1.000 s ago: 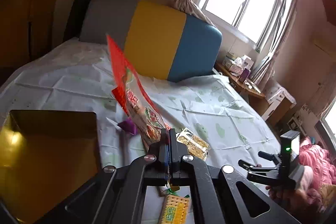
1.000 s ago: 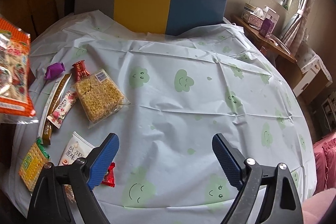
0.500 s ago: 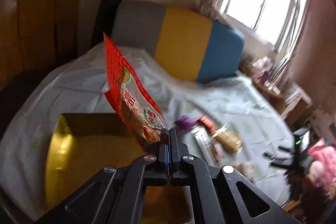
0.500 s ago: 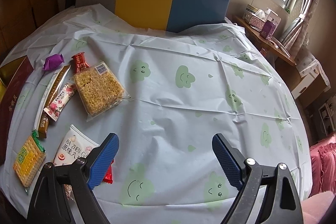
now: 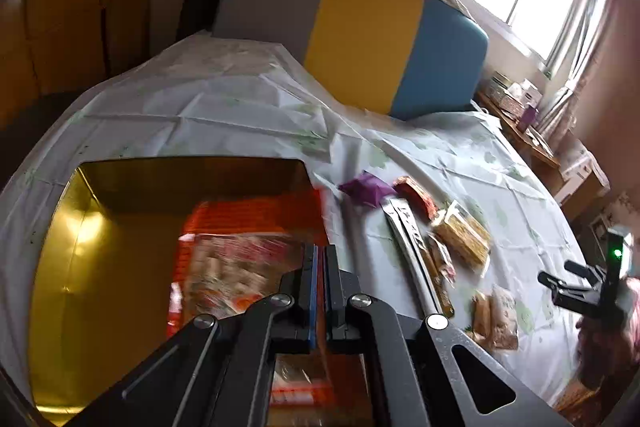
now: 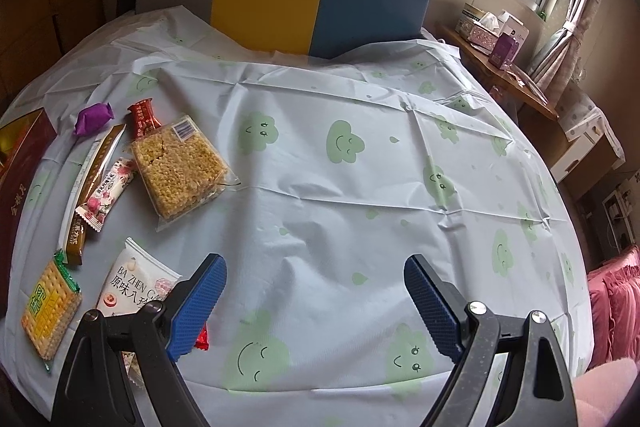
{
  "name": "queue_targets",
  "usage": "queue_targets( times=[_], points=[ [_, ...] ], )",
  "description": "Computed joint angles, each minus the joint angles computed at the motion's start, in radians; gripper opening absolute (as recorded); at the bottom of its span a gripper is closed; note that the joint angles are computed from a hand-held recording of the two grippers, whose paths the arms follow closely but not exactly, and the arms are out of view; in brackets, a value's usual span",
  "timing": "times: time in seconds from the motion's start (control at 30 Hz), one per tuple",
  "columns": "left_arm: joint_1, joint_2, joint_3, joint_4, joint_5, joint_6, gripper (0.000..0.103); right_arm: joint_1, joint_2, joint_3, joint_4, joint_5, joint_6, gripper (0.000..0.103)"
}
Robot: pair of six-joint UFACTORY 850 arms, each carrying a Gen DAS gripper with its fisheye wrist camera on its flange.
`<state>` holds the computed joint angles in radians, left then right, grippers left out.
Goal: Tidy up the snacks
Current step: 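Lower the snack bag into the gold tin and open the left gripper, then move the right tool to the rice-crispy bar pack and grasp it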
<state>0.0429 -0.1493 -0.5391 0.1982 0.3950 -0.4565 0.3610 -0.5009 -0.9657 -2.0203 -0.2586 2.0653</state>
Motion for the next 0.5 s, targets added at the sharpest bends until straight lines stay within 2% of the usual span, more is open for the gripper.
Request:
queue_targets(
  times=[0.1,0.2,0.27,0.33,0.43,0.5],
  points=[
    [-0.034,0.011,0.020,-0.120,-0.008,0.117,0.002,0.002,-0.001,-0.001,0.000,0.000,-0.006,0.092],
    [-0.052,0.025,0.049,-0.114,-0.010,0.082,0.002,0.002,0.002,0.002,-0.019,0.000,0.010,0.092],
    [-0.082,0.036,0.065,-0.177,-0.013,0.120,0.002,0.002,0.004,0.005,-0.033,0.001,0.024,0.092],
    [-0.102,0.045,0.078,-0.177,-0.016,0.110,0.002,0.001,0.006,0.006,-0.043,0.004,0.035,0.092],
    [-0.168,0.057,0.095,-0.274,-0.014,0.204,0.004,0.000,0.009,0.009,-0.076,0.011,0.064,0.092],
    [-0.201,0.051,0.097,-0.280,-0.015,0.209,0.004,0.000,0.010,0.009,-0.108,0.020,0.092,0.092]
  ],
)
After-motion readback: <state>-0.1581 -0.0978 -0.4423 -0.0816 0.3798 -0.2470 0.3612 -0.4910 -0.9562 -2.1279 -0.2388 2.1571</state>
